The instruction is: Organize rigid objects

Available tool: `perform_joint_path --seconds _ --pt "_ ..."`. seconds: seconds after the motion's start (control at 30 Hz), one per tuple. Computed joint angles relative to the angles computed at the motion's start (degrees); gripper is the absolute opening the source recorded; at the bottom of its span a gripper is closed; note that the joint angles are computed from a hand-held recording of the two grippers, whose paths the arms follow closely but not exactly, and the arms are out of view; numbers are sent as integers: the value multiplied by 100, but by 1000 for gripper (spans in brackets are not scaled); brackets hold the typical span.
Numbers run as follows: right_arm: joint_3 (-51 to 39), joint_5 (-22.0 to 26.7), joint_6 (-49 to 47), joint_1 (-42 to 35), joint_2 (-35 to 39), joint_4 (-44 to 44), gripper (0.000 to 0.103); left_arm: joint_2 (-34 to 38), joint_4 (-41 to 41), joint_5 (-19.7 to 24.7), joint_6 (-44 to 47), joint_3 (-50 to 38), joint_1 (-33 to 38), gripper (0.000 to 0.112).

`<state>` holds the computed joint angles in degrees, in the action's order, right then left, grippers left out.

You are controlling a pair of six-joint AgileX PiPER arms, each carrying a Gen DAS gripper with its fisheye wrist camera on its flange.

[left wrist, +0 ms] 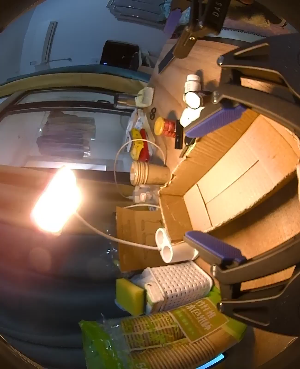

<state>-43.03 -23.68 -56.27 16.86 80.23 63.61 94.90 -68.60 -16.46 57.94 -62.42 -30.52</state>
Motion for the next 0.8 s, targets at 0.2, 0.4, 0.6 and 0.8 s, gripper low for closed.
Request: perform_joint_path --seconds 0.2,0.4,0.6,0.8 --pt "14 -34 143 9 17 -118 98 37 -308 -143 227 -22 -114 84" --pt "21 -28 234 1 29 -198 98 47 -728 70 566 -126 74 84" --pt "-4 -42 121 28 40 -67 98 115 -1361 -110 1099 -204 57 84" --pt "15 66 155 -84 -3 -161 98 108 -1367 -7 1132 -209 101 84"
